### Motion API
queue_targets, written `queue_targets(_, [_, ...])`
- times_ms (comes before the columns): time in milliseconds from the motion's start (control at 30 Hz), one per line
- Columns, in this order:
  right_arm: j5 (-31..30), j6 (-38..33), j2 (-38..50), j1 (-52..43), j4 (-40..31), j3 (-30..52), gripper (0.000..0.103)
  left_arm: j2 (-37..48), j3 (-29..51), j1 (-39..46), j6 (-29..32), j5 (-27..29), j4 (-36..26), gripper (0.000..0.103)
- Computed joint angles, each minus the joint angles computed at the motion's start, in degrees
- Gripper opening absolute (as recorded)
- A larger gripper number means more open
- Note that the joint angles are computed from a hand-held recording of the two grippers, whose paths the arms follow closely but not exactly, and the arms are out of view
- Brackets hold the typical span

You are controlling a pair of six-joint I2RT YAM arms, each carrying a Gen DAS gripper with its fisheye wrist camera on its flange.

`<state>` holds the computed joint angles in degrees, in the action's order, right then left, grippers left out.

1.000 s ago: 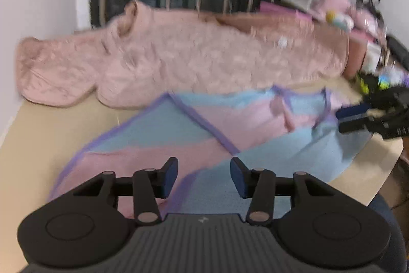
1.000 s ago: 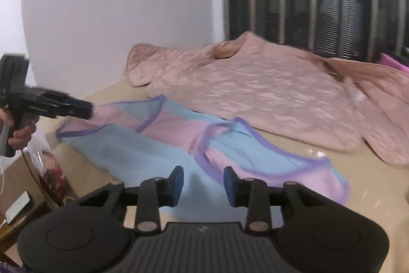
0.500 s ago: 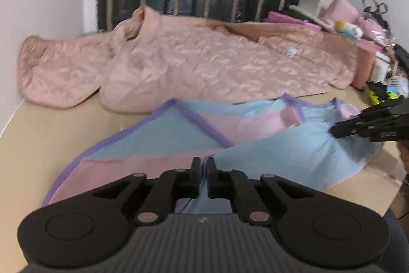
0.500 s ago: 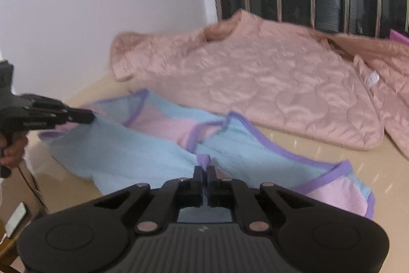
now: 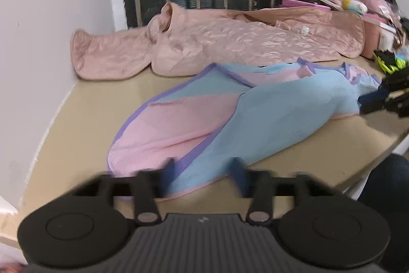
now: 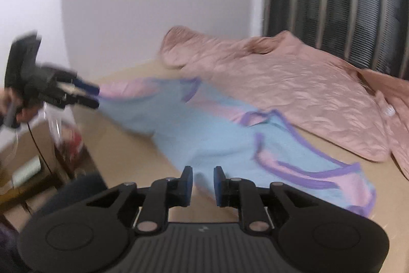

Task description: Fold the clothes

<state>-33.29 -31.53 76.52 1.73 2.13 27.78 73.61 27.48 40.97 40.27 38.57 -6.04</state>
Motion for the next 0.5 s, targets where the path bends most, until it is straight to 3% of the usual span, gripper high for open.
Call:
queue_targets(167, [0.8,5.9,5.6,1.4,2.1,2.2,0.002,4.0,3.0,2.2,0.6,2.2,-1.6,0.002])
queue_targets(367, [-3.3,5.3,1.4,-4.6,-7.8,1.6,0.001,6.2,8.0,5.8,11.5,6.6,-15.4,0.003])
queue_targets(467, [-2.0,5.0,-2.3,-4.5,-10.7,0.9,0.002,4.5,10.5,4.5,9.6,9.8,-16.5,0.020])
queue_targets(500, [-2.6,5.3,-3.6,-4.8,-11.2,1.5,0.003,4.5,11.7,2.8,6.9,10.0,-15.2,0.037])
